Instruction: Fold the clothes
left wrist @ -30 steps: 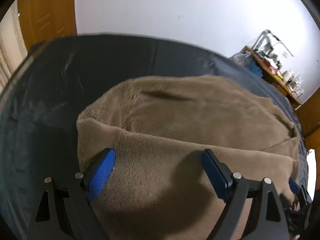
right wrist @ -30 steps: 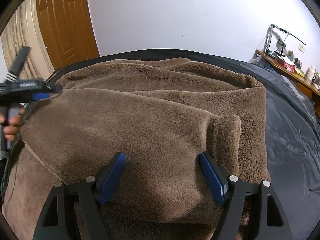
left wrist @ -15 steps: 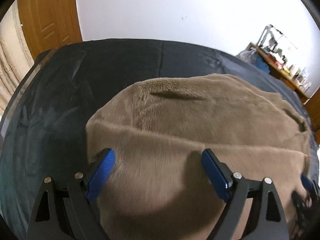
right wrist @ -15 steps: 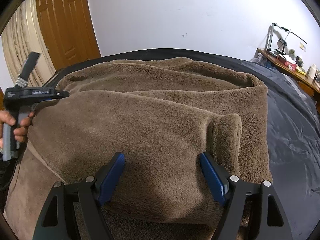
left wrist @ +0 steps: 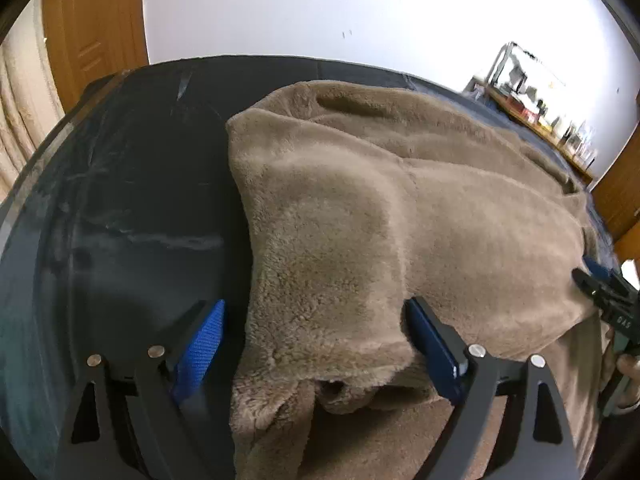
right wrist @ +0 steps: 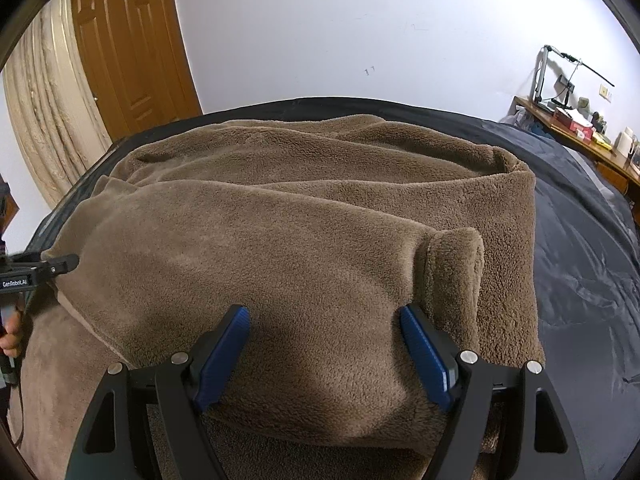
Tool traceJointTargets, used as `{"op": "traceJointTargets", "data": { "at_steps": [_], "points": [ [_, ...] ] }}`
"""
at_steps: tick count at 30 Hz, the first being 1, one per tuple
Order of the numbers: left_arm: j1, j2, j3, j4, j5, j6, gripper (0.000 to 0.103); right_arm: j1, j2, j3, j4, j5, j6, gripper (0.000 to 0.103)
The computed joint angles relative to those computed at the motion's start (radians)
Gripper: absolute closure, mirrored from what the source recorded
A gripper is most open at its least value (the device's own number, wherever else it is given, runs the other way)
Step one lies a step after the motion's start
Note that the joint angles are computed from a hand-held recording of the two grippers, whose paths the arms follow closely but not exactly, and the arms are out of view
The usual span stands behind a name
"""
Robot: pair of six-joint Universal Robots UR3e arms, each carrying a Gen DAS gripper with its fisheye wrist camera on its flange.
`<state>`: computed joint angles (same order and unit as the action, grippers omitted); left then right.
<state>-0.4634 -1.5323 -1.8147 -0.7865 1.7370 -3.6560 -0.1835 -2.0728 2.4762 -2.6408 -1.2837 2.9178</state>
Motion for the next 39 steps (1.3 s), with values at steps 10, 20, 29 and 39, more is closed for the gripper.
{"op": "traceJointTargets", "data": {
  "at_steps": [10,20,29,39],
  "points": [
    [-0.069,0.039,-0.025,0.001,0.085,-0.022,0.009,0.0,0.004,0.0,-0.004,0.003,0.003,0.023],
    [-0.086,0.163,-0.108,-0.028,0.107,-0.022,0.009,-0.002,0.002,-0.001,-0.001,0.005,0.002,0.023],
    [-0.19,0.12,-0.069,-0.15,0.295,-0.048,0.009,-0.004,0.002,-0.002,0.0,0.006,-0.001,0.023],
    [-0.036,0.244,-0.177,-0.147,0.186,-0.109,0.009,-0.003,0.001,-0.003,0.001,0.005,0.001,0.023]
  ]
}}
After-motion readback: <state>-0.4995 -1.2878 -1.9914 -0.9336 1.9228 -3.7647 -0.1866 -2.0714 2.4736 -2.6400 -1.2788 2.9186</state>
